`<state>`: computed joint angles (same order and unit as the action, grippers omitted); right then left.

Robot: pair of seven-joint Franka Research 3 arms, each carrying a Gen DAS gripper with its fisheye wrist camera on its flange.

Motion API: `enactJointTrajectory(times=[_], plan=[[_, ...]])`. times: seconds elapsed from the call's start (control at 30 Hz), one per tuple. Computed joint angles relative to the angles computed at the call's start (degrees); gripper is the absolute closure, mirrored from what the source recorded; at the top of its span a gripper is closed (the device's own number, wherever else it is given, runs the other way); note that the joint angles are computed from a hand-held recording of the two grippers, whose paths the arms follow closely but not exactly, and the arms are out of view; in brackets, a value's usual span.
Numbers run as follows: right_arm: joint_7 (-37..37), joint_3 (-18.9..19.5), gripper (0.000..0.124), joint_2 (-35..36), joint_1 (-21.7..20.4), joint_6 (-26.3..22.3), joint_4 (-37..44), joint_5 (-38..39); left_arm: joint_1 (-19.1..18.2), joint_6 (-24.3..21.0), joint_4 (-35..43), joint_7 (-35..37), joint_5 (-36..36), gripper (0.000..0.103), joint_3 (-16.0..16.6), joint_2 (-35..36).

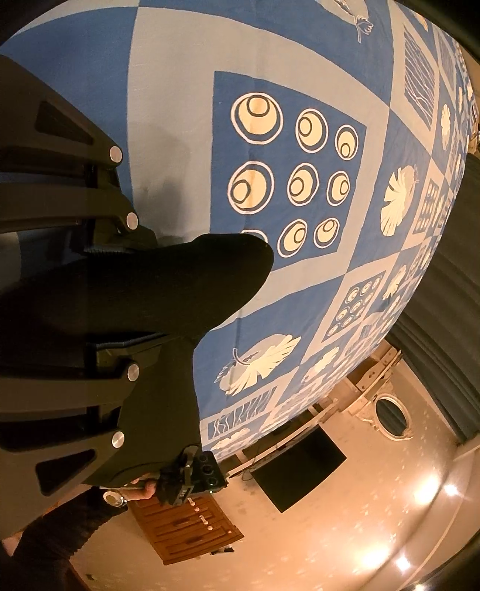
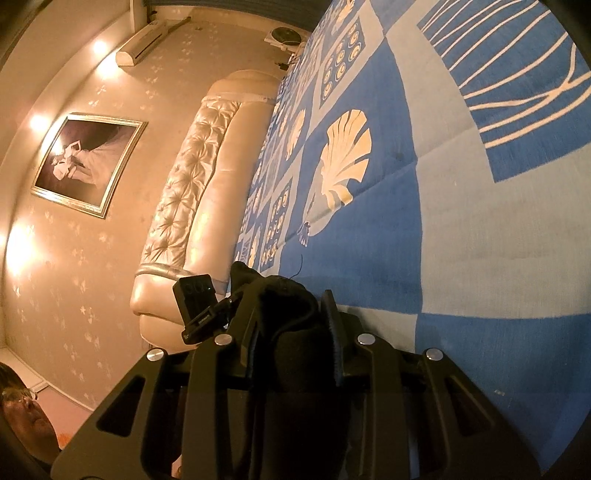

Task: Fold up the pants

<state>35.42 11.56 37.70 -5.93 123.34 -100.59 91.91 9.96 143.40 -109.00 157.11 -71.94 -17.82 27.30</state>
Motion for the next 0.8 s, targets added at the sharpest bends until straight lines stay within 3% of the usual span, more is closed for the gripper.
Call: enactJointTrajectory(times=[0.8], plan=[[0.73, 0.53, 0.096, 1.82, -1.1, 0.22, 2.35, -0.8, 0.08, -0.8, 0.14, -1.09, -1.06, 0.071, 0.11, 0.01]])
